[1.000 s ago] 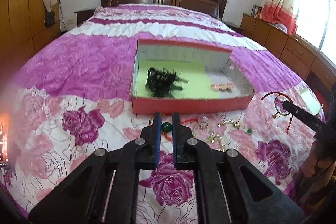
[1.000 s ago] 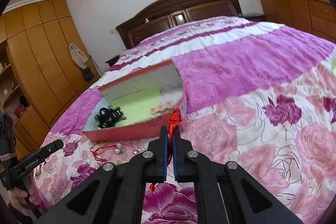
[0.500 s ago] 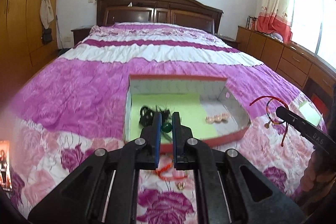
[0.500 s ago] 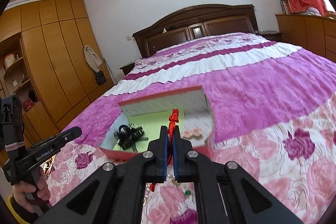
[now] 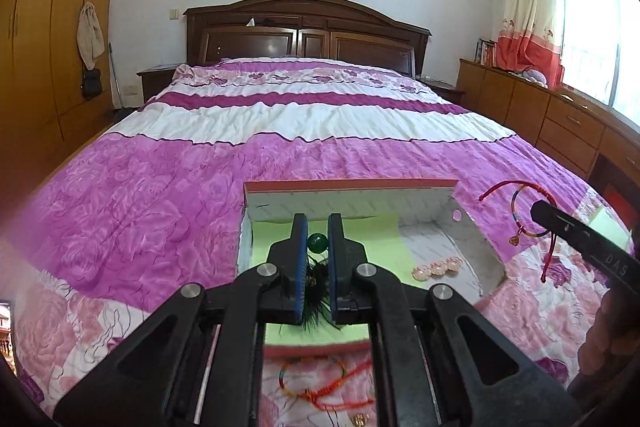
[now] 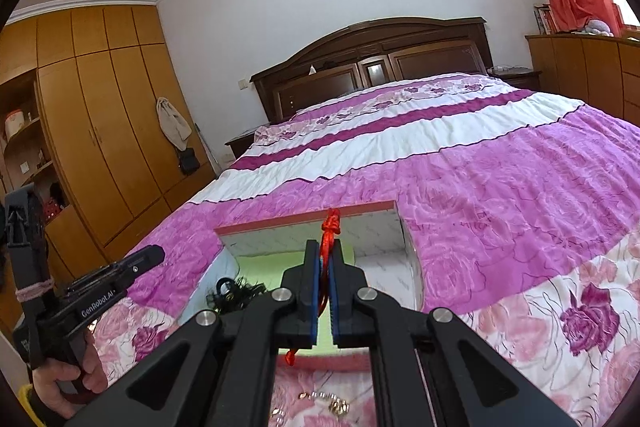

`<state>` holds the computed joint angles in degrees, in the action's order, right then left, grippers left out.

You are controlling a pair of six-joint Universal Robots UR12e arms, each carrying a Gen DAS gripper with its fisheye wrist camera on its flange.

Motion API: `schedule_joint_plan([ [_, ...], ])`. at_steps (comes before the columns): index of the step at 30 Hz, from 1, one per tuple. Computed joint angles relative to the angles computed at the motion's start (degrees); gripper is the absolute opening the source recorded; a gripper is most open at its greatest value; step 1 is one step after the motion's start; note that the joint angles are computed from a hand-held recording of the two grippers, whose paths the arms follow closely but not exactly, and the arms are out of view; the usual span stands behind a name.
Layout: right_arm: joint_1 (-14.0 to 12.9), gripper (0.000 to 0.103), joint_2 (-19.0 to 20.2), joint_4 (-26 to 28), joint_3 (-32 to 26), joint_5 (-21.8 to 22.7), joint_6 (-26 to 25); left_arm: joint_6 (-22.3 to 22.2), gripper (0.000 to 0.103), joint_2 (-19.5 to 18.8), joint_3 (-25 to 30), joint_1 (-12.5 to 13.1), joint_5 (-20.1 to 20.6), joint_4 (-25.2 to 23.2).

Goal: Organize jewelry
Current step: 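Carry the bracelet and green pendant into the pink box and open both tools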

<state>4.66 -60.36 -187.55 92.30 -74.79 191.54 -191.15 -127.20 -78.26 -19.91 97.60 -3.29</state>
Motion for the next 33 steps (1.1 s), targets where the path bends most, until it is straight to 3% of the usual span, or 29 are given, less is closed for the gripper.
schedule_joint_plan([
  [7,0.5,0.005,2.8,2.0,-3.5,-1.3,-1.1,0.1,0.001,-2.7,2.8,0.0,0.3,-1.3],
  [19,1.6,0.005,5.7,10.4,-6.5,-3.7,-4.2,-2.3,0.001,-5.0,4.8,0.4,-0.5,-9.3],
  [28,1.9,0.006,6.6,15.6,-7.8,-5.5,-4.8,-2.0,0.003,-5.3,5.3,0.3,-0.7,-9.5],
  [31,1.9,0.009,6.5,15.5,-7.7,-5.0,-4.7,-2.4,0.011,-5.4,5.4,0.3,-0.8,-9.9],
  [33,1.7,0.013,6.4,15.1,-7.5,-4.4,-4.3,-2.7,0.026,-5.3,5.3,0.4,-1.0,-10.1],
])
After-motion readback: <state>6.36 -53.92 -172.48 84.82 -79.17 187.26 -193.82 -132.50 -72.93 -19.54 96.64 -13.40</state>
